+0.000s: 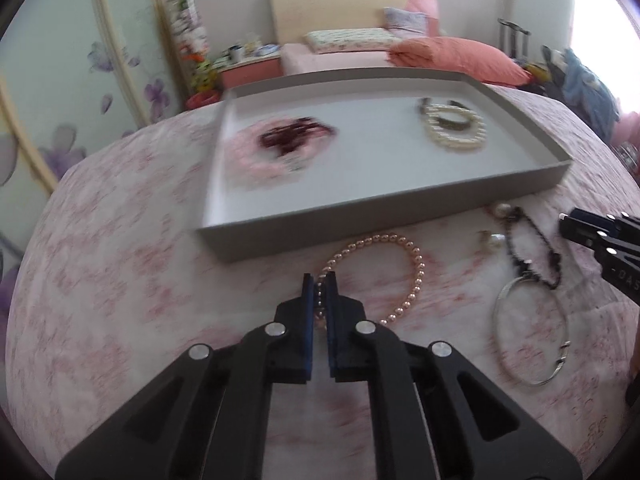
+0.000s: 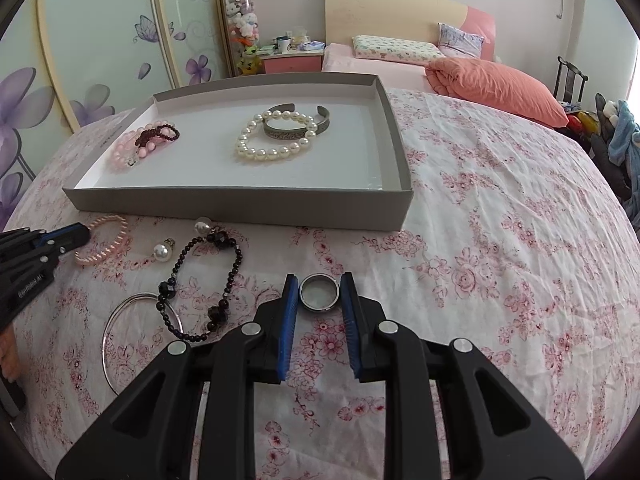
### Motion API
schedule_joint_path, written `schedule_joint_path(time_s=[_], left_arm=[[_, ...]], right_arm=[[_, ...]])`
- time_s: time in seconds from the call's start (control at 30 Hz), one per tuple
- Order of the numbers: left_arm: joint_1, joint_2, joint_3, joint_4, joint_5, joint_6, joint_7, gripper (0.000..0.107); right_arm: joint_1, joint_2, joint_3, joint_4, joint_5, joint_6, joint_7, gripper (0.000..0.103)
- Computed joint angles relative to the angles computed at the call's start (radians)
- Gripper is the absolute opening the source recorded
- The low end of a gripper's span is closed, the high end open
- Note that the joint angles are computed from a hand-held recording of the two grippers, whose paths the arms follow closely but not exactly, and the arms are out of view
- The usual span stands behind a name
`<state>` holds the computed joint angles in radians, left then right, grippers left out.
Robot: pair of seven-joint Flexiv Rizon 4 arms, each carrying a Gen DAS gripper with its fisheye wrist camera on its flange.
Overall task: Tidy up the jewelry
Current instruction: 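Close the left tool on the peach pearl necklace while the right closes on the silver ring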
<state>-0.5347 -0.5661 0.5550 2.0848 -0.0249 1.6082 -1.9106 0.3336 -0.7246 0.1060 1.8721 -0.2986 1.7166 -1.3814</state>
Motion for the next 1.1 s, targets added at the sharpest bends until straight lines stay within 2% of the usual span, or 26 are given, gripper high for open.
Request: schedule_joint_path(time_s=[0.1,0.27,0.5,0.93,1.03,1.1], left_arm=[[-0.016,0.012,0.042,0.034,-0.003,0.007,-0.026,0.007],[-0.006,0.018,0.043,0.072,-0.033,0.055,-0.034,0.007],[0.014,0.023,0.005,0.098,-0.109,0.091,0.029,0.007],[-0.022,0.011,0.006,0.116,-0.232,0.108,0.122,0.007],[0.058,0.032,-0.080,0.138,-0.242,0.155,0.148,0.007],[0.099,0.048,-0.129,0.168,-0.248,0.225,0.153,0.006]], right_arm=[[0.003,-0.002,0.004,-0.002,-0.001,0.000,-0.002,0.023],[-0.015,-0.005,0.026,-0.006,-0.003,-0.004,-0.006,0.023],[-0.014,-0.005,0.024,-0.006,-0.003,-0.005,-0.007,0.023],[-0.010,-0.004,0.019,-0.005,-0.001,-0.005,-0.008,0.023],[-0.036,-0.007,0.047,0.000,0.009,0.029,-0.005,0.023],[-0.031,0.001,0.037,0.021,0.024,0.092,-0.001,0.023]])
